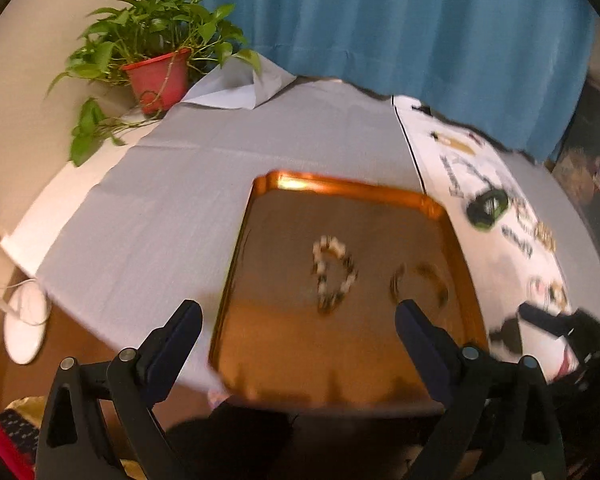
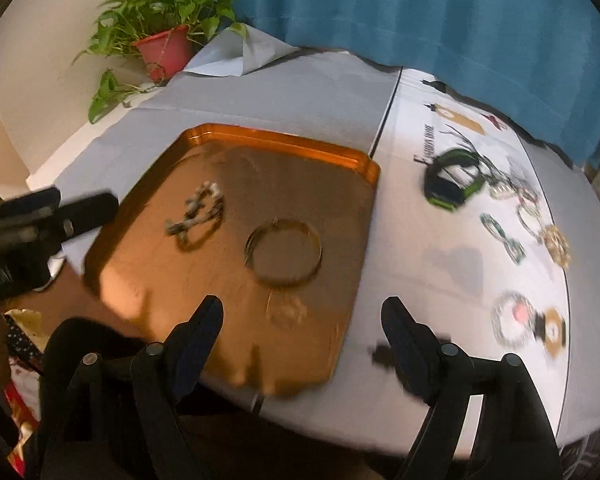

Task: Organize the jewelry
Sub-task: 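Open both tools to drop the bracelet and bangle into the tray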

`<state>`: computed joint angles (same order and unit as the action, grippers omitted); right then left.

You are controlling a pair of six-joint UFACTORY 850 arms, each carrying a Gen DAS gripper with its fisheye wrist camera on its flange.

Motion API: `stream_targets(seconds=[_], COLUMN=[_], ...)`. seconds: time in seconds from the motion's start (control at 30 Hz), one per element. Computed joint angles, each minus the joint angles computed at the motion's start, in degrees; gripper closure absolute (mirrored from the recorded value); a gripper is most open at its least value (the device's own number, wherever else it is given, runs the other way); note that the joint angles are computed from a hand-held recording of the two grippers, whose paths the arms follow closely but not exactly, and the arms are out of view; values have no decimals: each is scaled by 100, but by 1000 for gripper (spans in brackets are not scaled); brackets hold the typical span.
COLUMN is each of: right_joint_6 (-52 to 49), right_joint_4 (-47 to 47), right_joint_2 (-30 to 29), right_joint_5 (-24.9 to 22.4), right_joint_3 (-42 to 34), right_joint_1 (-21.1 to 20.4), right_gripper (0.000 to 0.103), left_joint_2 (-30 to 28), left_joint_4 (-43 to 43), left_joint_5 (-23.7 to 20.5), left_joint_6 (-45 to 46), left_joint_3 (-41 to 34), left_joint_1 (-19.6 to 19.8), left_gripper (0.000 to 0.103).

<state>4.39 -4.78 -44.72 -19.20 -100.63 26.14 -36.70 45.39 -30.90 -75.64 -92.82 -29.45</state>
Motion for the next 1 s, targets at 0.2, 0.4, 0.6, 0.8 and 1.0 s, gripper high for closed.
stream_targets(seconds=[0.2, 0.4, 0.6, 0.8, 1.0], right_joint_6=[91, 69, 608, 218, 555], right_joint_4=[-95, -70, -660, -294, -651], right_joint_2=[1107, 1975, 2490, 2741, 2870], right_joint_5=[590, 1086, 1408, 1545, 1631], right_joint_3=[1485, 2560, 3192, 3476, 3616], right_joint_1=[33, 77, 94, 99, 117], right_gripper=[21, 21, 21, 21, 21], left_joint_2=[659, 1077, 1288, 1379, 1408], left_joint_4=[391, 968, 1389, 1556, 1574], left_joint_5=[-172, -644, -962, -1136, -1196], left_joint_6=[-931, -1693, -2146, -2317, -2311], left_joint_3=[972, 1465, 1591, 1623, 1631], left_joint_1=[-501, -1011, -1269, -1439, -1484], left_gripper=[7, 7, 7, 7, 7])
